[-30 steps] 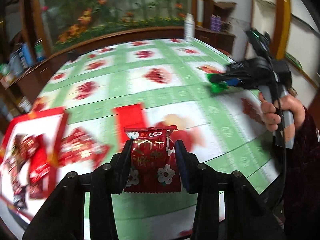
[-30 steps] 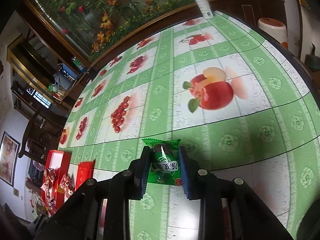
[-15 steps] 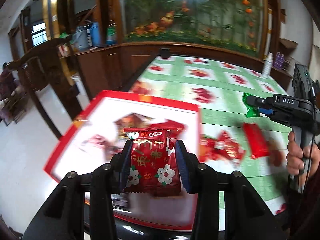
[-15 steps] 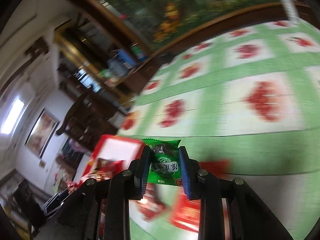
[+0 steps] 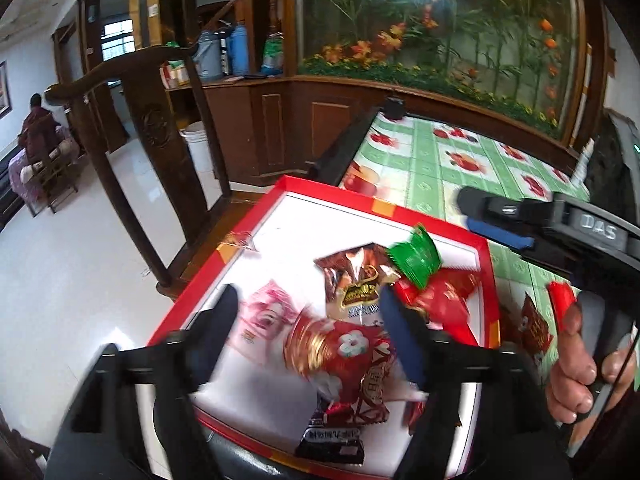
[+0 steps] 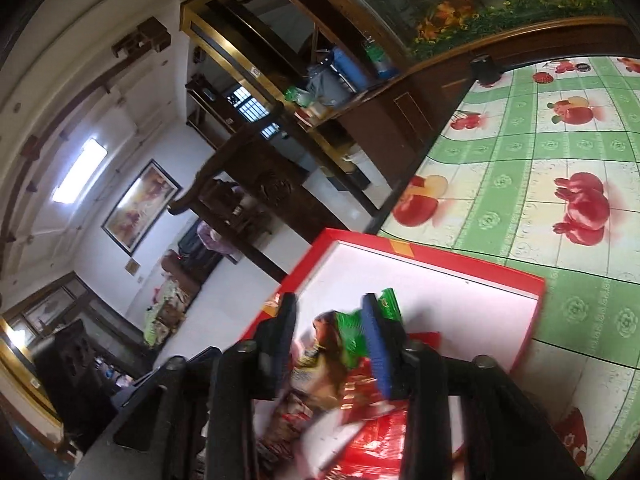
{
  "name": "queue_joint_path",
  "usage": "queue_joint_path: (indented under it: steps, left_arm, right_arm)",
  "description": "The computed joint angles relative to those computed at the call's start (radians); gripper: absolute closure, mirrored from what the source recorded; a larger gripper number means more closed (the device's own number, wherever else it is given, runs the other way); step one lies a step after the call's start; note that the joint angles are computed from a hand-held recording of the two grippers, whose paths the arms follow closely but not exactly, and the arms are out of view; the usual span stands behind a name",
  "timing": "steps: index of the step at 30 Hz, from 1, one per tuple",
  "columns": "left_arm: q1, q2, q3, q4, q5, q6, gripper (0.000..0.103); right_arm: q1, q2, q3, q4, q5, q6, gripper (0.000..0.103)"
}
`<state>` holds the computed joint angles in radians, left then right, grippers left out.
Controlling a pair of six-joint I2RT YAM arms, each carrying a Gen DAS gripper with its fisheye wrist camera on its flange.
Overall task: Organize snacks
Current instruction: 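Carry green packet and red candy packet over white box and open both tools, then grasp long red packet with right tool while left tool approaches red candy packet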
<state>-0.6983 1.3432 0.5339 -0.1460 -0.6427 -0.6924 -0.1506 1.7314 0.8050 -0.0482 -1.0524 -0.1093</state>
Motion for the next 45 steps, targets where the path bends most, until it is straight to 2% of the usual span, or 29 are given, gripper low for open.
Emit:
queue_joint_path:
  steps: [2,5,7,9,14,20,23,26,28,33,35,38,40,42,45]
  left_arm:
    - [-0.023,0.006,0.005,-0.014,-0.017,-0.025,0.027]
    - [-0.045,0.012,0.011,-0.010,0.017,-0.048,0.027]
    - [-0.082,0.036,0.024,-0.006,0.046,-0.064,0.027]
    - [-0.132,0.087,0.058,-0.009,0.059,-0.075,0.027]
    - [-0.232,0.192,0.147,-0.018,0.054,-0.080,0.027]
    - [-0.309,0.309,0.250,-0.055,0.072,-0.113,0.027]
    - [-0.336,0.370,0.306,-0.076,0.093,-0.122,0.027]
    - [-0.363,0.400,0.349,-0.113,0.086,-0.113,0.027]
    - [-0.377,0.395,0.359,-0.150,0.055,-0.119,0.027]
    - [-0.381,0.322,0.295,-0.200,-0.055,-0.180,0.027]
    - [-0.363,0.302,0.267,-0.188,-0.050,-0.195,0.026]
    - [-0.337,0.280,0.231,-0.158,-0.023,-0.209,0.026]
    - [-0.325,0.276,0.215,-0.129,0.001,-0.206,0.026]
    - [-0.326,0.286,0.213,-0.109,0.015,-0.202,0.026]
    - [-0.337,0.292,0.215,-0.106,0.011,-0.195,0.026]
  right_arm:
    - [-0.046,0.005,0.008,0.010,-0.007,0.012,0.054]
    - [-0.119,0.037,0.069,-0.062,-0.037,0.005,0.053]
    - [-0.165,0.045,0.108,-0.115,-0.014,-0.026,0.049]
    - [-0.233,0.051,0.137,-0.156,0.005,-0.072,0.046]
    - [-0.425,0.148,0.298,-0.349,0.020,-0.242,0.036]
    - [-0.582,0.277,0.476,-0.522,0.100,-0.377,0.035]
    - [-0.618,0.331,0.551,-0.587,0.125,-0.394,0.033]
    - [-0.635,0.368,0.606,-0.650,0.139,-0.421,0.033]
    - [-0.634,0.358,0.587,-0.663,0.134,-0.447,0.033]
    - [-0.573,0.311,0.511,-0.816,0.094,-0.725,0.033]
    - [-0.524,0.266,0.436,-0.863,0.101,-0.870,0.033]
    - [-0.449,0.172,0.295,-0.797,0.140,-0.948,0.034]
    - [-0.391,0.083,0.172,-0.632,0.186,-0.875,0.033]
    - [-0.313,0.030,0.079,-0.455,0.264,-0.751,0.033]
    - [-0.268,0.065,0.085,-0.447,0.324,-0.735,0.033]
